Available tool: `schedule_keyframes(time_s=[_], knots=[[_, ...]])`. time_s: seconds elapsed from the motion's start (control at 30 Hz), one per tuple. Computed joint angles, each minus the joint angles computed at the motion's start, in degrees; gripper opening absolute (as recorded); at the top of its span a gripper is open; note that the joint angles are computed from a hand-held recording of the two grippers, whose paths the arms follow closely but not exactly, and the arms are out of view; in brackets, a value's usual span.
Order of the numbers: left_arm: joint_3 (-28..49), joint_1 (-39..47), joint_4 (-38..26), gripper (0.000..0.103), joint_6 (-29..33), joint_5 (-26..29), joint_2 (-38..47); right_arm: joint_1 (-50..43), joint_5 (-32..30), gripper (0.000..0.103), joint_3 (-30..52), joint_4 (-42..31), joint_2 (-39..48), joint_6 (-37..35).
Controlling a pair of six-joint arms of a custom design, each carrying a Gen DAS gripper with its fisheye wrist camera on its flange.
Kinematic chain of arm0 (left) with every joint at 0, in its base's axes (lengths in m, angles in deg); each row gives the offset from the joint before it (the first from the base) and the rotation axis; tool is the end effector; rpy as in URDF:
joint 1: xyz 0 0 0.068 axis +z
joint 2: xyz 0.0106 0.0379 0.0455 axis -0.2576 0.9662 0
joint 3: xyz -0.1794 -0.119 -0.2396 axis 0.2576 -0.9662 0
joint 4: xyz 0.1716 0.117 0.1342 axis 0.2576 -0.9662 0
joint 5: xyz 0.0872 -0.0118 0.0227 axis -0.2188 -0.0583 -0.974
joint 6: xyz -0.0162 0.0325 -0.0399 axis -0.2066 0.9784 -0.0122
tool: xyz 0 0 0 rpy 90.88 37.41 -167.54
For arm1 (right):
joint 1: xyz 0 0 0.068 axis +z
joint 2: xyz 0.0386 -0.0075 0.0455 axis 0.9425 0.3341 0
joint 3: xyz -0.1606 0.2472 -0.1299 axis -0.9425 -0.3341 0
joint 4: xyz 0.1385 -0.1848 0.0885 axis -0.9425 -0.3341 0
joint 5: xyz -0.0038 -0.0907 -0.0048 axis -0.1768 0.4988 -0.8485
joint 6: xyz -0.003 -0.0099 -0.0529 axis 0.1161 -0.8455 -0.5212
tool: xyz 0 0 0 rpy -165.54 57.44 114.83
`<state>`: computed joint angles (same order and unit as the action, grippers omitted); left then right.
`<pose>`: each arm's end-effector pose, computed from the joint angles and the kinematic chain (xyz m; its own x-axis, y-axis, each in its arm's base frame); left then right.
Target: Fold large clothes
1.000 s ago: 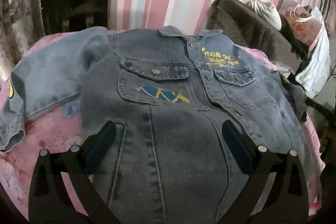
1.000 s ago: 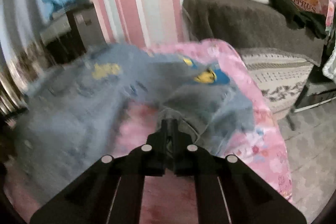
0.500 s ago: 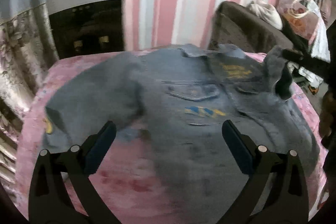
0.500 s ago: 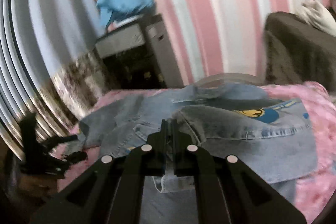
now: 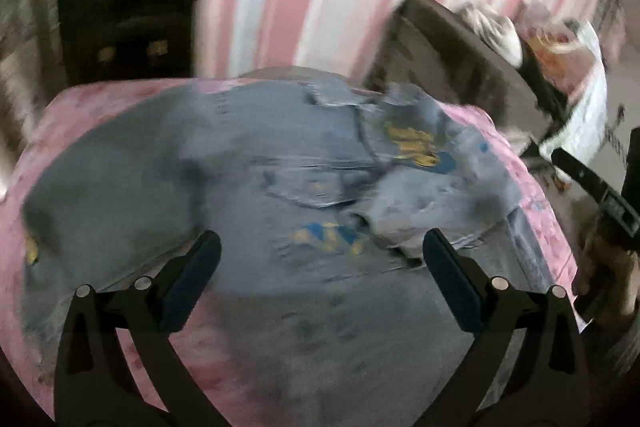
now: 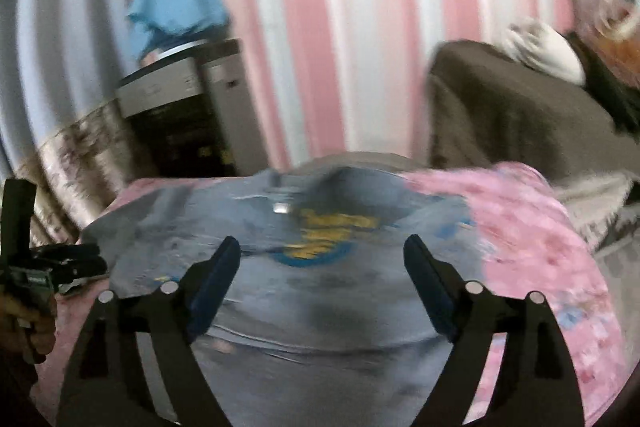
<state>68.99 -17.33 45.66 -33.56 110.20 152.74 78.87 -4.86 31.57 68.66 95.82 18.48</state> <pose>0.3123 -0.0271 0.1566 -0.7445 0.1267 -0.6554 0.3654 0.8991 -0.2412 0.1907 0.0250 0.2011 -0.4586 0.2028 -0.8652 0.0581 0.9784 0.1985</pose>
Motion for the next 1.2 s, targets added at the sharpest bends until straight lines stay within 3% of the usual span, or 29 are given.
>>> schedule_keyframes(time_s=[0.23, 0.37, 0.4, 0.47, 0.53, 0.57, 0.67, 0.83, 0.97, 1.07, 1.13, 1.2], knots=[[9.1, -13.8, -1.3, 0.1, -5.4, -13.2, 9.9, -23.1, -21.2, 0.086, -5.2, 8.1, 4.4, -7.6], [17.2, -15.6, -8.7, 0.099, -6.9, -13.9, 17.8, -32.1, -30.1, 0.09, -4.6, 11.0, 10.3, -12.8], [20.5, -16.0, -11.7, 0.094, -8.2, -12.4, 20.7, -33.8, -32.3, 0.09, -3.9, 11.0, 12.1, -13.9], [21.9, -16.7, -11.3, 0.085, -9.7, -13.5, 22.8, -36.4, -35.2, 0.09, -2.2, 11.2, 15.9, -15.9], [21.1, -17.4, -8.8, 0.059, -9.6, -14.9, 22.7, -38.7, -38.2, 0.09, -0.6, 11.8, 19.6, -17.1], [21.1, -17.5, -8.4, 0.041, -9.4, -14.0, 22.4, -39.2, -39.0, 0.09, 0.0, 12.1, 20.8, -17.5], [19.3, -18.5, -5.3, 0.037, -8.3, -16.1, 19.6, -39.4, -39.8, 0.09, 2.0, 12.6, 24.0, -18.2], [23.3, -17.5, -9.6, 0.038, -4.1, -18.6, 15.8, -37.5, -38.0, 0.09, 5.0, 12.8, 25.5, -16.3], [28.7, -12.8, -12.3, 0.038, -2.3, -22.2, 18.0, -33.9, -34.7, 0.09, 8.5, 10.5, 26.2, -15.6], [32.7, -10.8, -14.2, 0.044, -2.0, -24.7, 21.3, -30.1, -31.5, 0.09, 11.9, 6.6, 27.6, -16.1], [36.8, -10.5, -18.3, 0.053, -0.7, -25.7, 25.1, -26.9, -27.7, 0.09, 14.0, 4.1, 29.0, -17.0], [37.4, -11.1, -17.7, 0.09, 0.0, -27.2, 27.1, -24.3, -23.3, 0.09, 15.4, 3.4, 31.0, -17.6]])
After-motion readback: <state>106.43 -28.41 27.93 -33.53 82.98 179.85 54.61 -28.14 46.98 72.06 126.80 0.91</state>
